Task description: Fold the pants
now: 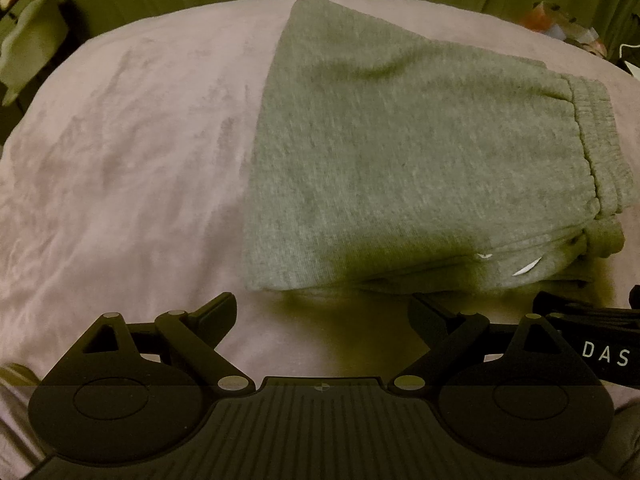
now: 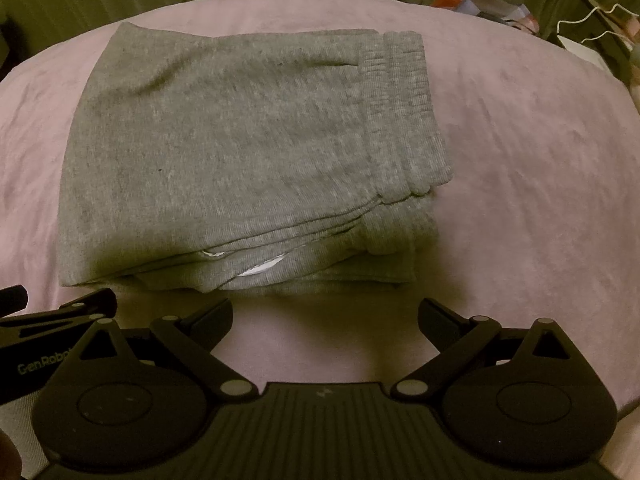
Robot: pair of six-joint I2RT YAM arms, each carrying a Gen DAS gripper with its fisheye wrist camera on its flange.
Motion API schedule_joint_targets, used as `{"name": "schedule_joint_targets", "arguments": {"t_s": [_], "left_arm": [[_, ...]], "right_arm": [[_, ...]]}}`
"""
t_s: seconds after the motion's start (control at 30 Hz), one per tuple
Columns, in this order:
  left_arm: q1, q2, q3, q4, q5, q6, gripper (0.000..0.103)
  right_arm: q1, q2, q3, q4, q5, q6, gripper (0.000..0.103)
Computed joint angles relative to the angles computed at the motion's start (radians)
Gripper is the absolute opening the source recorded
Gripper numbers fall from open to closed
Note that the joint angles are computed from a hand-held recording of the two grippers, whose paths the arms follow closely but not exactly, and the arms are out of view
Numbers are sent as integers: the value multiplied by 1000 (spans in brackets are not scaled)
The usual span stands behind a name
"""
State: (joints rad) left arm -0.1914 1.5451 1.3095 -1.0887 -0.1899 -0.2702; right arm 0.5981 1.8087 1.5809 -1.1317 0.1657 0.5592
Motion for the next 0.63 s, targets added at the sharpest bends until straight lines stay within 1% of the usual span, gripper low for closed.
{"name": "schedule_joint_targets", "arguments": {"t_s": [0.47, 0.63], "left_arm": [[-12, 3, -16, 24, -20, 5, 96], [-10, 17, -5, 16, -14, 3, 96]], "right_arm": [[-1, 6, 1, 4, -1, -3, 99], [-2, 8, 2, 4, -1, -2, 99]]}}
